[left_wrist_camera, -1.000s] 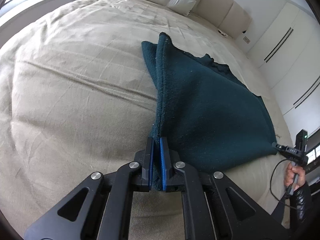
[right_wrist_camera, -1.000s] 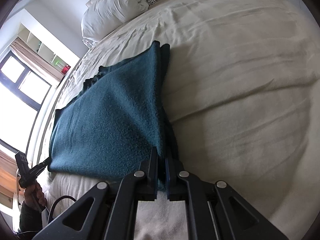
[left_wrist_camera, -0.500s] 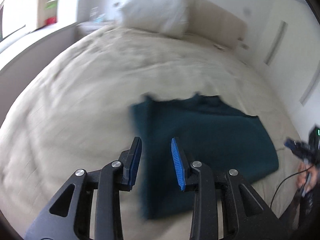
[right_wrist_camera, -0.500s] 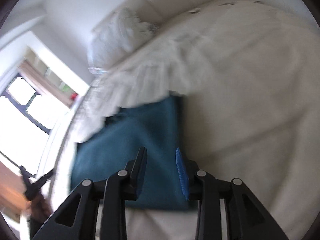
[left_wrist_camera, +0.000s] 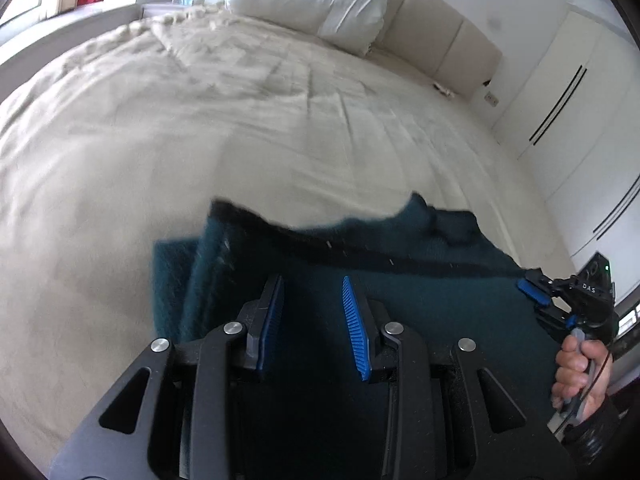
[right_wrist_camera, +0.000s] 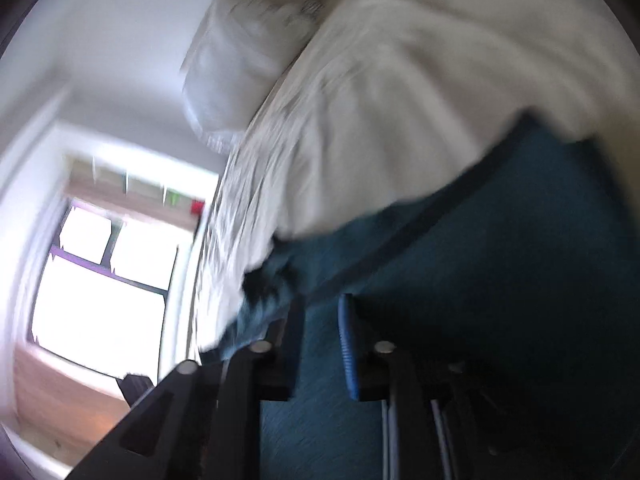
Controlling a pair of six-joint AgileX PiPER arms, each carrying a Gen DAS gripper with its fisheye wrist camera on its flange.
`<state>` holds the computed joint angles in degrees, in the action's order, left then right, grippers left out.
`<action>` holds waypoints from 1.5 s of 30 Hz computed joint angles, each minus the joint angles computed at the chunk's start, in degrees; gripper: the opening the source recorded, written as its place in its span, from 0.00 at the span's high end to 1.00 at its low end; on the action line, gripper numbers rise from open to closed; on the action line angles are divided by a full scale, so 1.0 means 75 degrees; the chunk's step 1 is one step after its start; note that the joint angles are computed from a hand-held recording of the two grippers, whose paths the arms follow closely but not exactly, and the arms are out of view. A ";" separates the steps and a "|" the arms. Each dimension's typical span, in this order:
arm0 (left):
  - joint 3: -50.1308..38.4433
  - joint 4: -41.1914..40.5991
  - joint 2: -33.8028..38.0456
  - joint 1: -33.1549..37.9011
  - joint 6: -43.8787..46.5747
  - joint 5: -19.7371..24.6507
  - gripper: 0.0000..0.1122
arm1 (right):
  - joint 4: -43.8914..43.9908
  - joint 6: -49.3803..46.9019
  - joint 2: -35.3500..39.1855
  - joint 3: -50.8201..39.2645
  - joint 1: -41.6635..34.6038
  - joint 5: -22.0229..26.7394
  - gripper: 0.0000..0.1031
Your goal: Fold small clothes
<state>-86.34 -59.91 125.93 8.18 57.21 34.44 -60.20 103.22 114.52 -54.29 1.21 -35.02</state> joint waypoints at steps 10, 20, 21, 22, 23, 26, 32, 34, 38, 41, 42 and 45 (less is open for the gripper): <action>-0.1473 -0.0526 0.1045 0.0862 -0.0614 0.1553 0.74 | 0.2520 -0.2074 -0.1006 0.2437 -0.1916 -0.0664 0.95; 0.2031 -0.1322 -0.1376 0.1006 0.1129 0.0512 0.74 | 0.2334 -0.2512 -0.2993 0.2944 0.0381 -0.0097 0.69; 0.2169 -0.1285 -0.1343 0.1049 0.1231 0.0431 0.74 | 0.1995 -0.2304 -0.2663 0.2810 0.0597 -0.0328 0.63; 0.2193 -0.1515 -0.1147 0.1245 0.1449 0.0649 0.74 | 0.1850 -0.2246 -0.2404 0.2717 0.0721 -0.0345 0.62; 0.2182 -0.1808 -0.0974 0.1436 0.1692 0.0965 0.74 | 0.1701 -0.2147 -0.2161 0.2592 0.0755 -0.0242 0.62; 0.1786 -0.1889 -0.0529 0.1947 0.1624 0.1894 0.74 | 0.1752 -0.2214 -0.1659 0.3111 0.0116 -0.0953 0.88; 0.2071 -0.1471 -0.0999 0.2561 0.1006 0.1972 0.62 | 0.1582 -0.2285 -0.3502 0.4741 -0.1430 -0.0576 0.65; 0.2440 -0.1635 -0.1214 0.2956 0.1149 0.2203 0.41 | 0.1262 -0.1959 -0.4570 0.5293 -0.1707 -0.0505 0.50; 0.2954 -0.1605 -0.1476 0.3496 0.1314 0.2838 0.36 | 0.1183 -0.1577 -0.5256 0.5228 -0.0862 -0.0117 0.50; 0.2791 -0.0862 -0.1344 0.3456 0.0860 0.3075 0.36 | 0.1675 -0.1678 -0.4925 0.4868 0.0037 -0.0060 0.50; 0.2750 -0.0718 -0.1253 0.3451 0.0769 0.3261 0.36 | 0.2073 -0.1952 -0.4618 0.4712 0.0377 -0.0126 0.50; 0.2833 -0.0508 -0.1277 0.3318 0.0847 0.3263 0.36 | 0.2382 -0.2016 -0.4190 0.4342 0.1075 -0.0130 0.50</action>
